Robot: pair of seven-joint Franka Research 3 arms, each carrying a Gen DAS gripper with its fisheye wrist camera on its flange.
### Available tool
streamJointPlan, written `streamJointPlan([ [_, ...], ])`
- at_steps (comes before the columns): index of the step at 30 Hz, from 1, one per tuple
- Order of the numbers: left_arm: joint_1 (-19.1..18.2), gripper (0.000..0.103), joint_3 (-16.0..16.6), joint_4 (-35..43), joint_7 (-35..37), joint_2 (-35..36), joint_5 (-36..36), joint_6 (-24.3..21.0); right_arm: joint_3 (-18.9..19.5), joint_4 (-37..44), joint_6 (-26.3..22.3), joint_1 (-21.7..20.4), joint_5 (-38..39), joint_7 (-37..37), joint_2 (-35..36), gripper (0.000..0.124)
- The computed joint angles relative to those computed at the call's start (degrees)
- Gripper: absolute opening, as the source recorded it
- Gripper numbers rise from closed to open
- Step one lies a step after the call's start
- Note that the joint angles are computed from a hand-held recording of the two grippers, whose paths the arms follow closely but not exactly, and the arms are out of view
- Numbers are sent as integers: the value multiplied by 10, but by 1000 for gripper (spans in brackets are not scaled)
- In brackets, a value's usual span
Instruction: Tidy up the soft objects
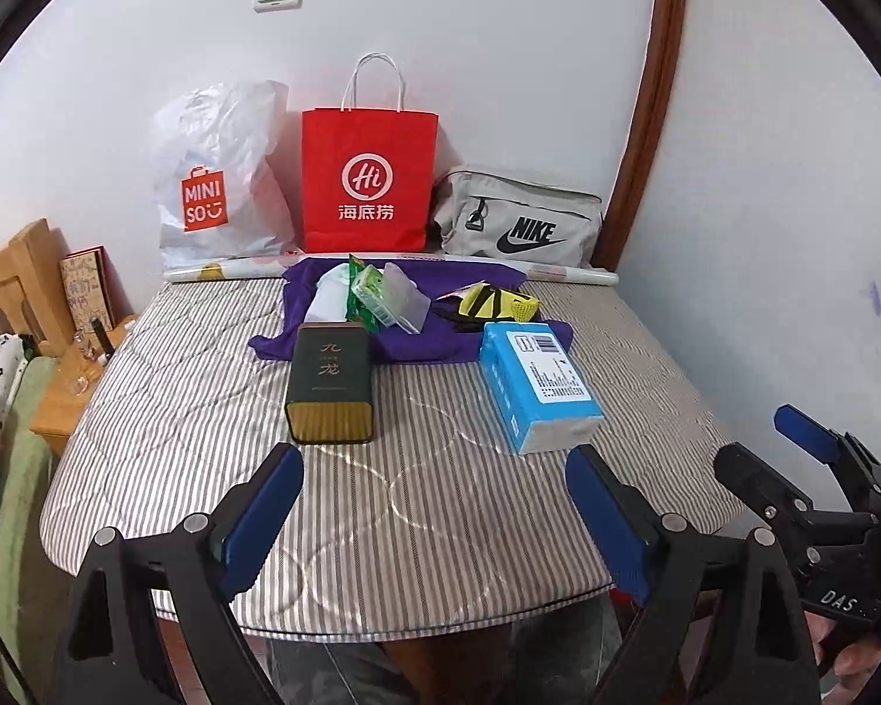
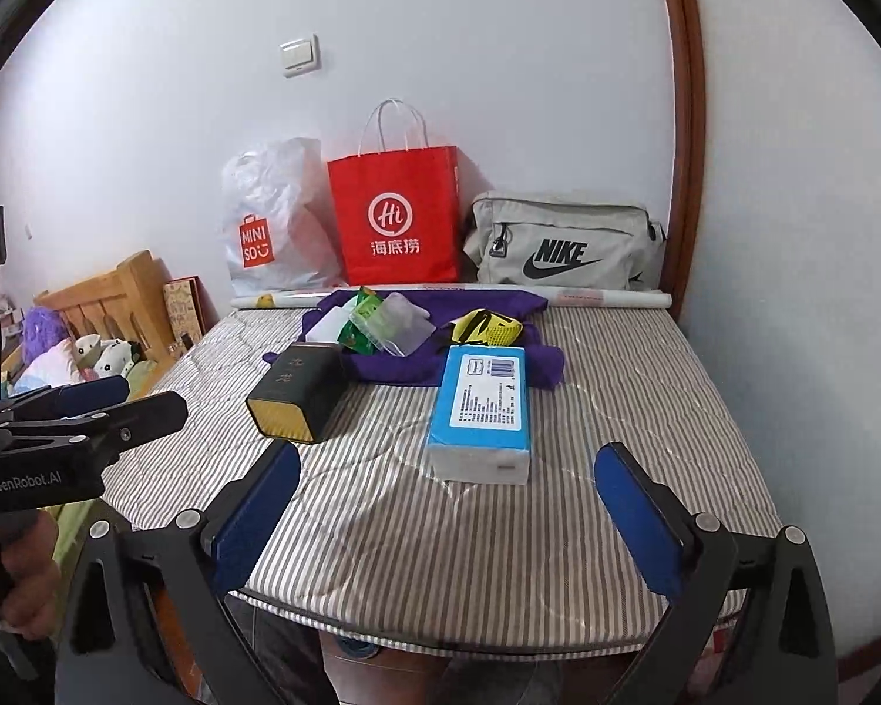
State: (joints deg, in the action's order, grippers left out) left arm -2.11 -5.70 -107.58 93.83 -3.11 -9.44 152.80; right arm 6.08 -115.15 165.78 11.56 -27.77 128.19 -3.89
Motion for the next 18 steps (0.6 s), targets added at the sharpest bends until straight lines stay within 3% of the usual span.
streamJointPlan([
  [18,-13,91,12,-53,-16,-41,8,20,36,-49,11,-32,-27,30,-47,100],
])
